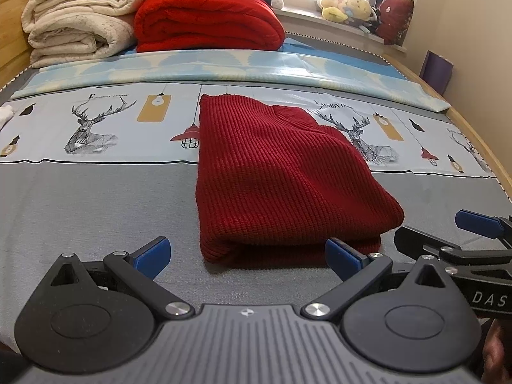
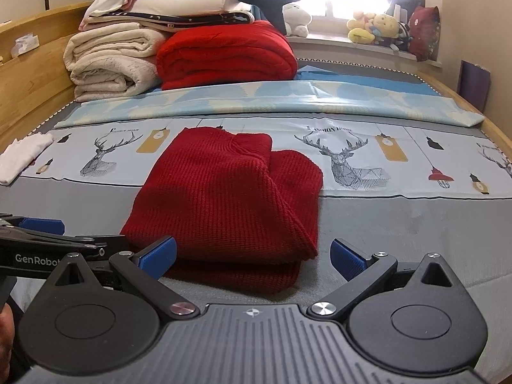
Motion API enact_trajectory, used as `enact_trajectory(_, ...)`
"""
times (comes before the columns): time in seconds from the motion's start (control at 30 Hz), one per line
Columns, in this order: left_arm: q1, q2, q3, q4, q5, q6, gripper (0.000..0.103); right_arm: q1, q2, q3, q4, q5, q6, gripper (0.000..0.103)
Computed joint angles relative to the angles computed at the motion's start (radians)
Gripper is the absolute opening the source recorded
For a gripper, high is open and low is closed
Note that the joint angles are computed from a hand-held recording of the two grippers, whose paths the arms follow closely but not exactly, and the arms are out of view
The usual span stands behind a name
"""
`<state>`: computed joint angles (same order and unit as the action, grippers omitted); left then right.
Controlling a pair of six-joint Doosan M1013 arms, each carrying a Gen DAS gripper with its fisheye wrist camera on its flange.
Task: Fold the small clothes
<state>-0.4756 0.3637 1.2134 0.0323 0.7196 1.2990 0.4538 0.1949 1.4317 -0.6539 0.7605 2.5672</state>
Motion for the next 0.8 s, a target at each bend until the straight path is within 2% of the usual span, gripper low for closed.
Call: enact_trajectory(0.8,0.001,0.008,-0.010,-0.010,0.019,0.002,0.103,-0.001,0.012,-0.014,0.017,0.007,-0.007,0.102)
